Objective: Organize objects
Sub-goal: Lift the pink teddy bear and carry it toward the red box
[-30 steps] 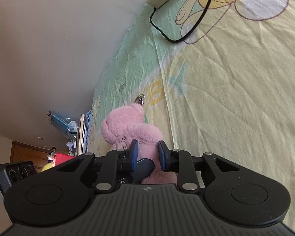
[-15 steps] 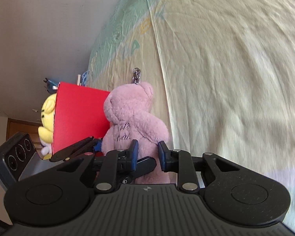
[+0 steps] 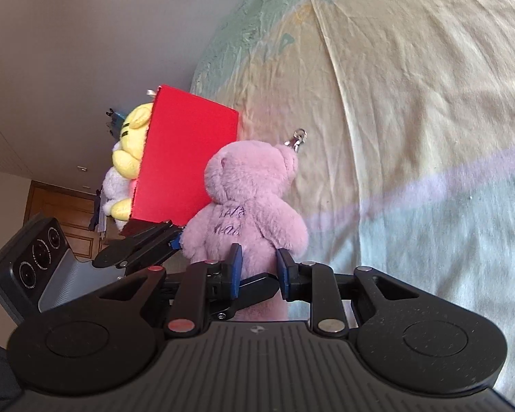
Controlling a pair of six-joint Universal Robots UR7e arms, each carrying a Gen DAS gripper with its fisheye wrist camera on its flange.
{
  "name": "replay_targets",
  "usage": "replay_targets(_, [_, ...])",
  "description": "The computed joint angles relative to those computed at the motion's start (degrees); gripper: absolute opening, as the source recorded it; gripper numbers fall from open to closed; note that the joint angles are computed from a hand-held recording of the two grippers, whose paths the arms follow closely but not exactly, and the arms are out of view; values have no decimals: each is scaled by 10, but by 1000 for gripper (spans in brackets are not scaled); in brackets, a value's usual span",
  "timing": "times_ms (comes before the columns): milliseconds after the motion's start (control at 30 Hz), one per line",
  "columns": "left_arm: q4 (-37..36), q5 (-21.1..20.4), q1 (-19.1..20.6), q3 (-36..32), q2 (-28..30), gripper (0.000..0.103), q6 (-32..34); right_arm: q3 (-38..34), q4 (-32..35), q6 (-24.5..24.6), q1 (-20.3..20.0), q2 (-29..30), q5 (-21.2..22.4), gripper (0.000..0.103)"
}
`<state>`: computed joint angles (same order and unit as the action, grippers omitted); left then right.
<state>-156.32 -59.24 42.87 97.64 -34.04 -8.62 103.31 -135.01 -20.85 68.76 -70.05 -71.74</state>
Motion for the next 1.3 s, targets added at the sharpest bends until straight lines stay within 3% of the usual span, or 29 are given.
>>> replay_targets(500, [-127,59,-44,71,-57,76,23,35,-36,-42,19,-37,87,25])
replay_targets(667, [-163,53,-44,97,-83,75,42,51,-66,-34,35,-41,102,25])
replay_targets(967, [-204,25,-29,133,-145,75,114,101,-229,31,79,-22,117,25])
replay_targets(1300, [-239,0,-1,168,-220,75,201,111,-379,78,137,40,115,25])
